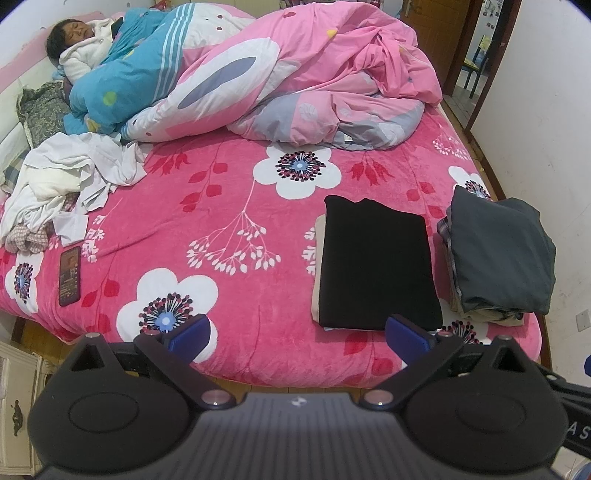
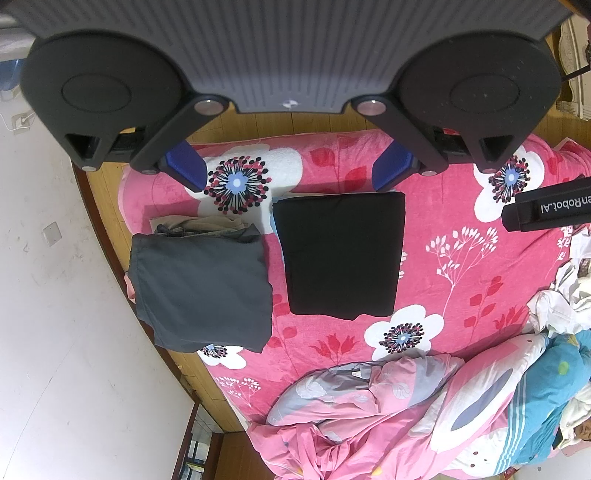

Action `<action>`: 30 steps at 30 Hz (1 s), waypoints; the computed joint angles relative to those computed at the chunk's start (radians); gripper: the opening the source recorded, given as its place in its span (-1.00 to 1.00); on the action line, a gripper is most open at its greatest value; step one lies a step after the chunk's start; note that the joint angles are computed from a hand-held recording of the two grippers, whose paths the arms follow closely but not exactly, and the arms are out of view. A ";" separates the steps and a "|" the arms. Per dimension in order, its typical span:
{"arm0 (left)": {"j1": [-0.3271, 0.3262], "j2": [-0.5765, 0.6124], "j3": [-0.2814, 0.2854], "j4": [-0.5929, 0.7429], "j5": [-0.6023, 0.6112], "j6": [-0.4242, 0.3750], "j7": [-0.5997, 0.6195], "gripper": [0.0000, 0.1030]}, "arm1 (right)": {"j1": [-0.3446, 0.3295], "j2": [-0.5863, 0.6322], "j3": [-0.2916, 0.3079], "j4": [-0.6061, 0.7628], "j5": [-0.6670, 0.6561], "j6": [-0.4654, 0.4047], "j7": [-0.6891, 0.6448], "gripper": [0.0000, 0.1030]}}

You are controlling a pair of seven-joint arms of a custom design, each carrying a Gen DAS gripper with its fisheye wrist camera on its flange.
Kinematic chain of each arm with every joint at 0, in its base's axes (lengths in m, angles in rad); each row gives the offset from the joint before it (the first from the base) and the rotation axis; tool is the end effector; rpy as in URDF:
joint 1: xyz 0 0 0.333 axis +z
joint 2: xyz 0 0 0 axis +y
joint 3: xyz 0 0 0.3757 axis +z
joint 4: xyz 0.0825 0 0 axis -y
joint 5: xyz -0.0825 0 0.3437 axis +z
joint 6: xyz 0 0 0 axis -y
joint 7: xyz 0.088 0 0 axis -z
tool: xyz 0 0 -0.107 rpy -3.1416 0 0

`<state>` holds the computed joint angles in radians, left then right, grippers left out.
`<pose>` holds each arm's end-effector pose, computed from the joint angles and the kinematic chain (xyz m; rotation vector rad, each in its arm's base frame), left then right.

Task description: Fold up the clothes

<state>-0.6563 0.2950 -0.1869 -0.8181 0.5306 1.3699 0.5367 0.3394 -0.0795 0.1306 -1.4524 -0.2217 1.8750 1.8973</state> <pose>0.4432 -0.3575 0.8270 -2.2391 1.5125 -0.4335 0.4527 0.2166 0.8127 -2.0632 1.7604 -0.5638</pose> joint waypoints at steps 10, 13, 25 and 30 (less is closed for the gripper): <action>0.004 0.000 0.001 0.002 -0.005 -0.001 0.005 0.97 | 0.002 0.001 0.000 0.003 0.000 -0.005 0.005 0.86; 0.007 -0.004 0.000 -0.004 -0.007 0.001 0.004 0.97 | 0.002 0.001 0.000 0.003 0.001 -0.006 0.004 0.86; 0.009 -0.002 0.000 -0.003 -0.009 0.000 0.005 0.97 | 0.001 0.004 -0.002 0.006 0.006 -0.008 0.003 0.86; 0.010 -0.001 0.000 -0.004 -0.008 -0.001 0.004 0.97 | 0.001 0.005 -0.003 0.005 0.008 -0.007 0.004 0.86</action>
<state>-0.6467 0.2940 -0.1873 -0.8218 0.5224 1.3685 0.5405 0.3404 -0.0749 0.1279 -1.4475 -0.2141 1.8681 1.9016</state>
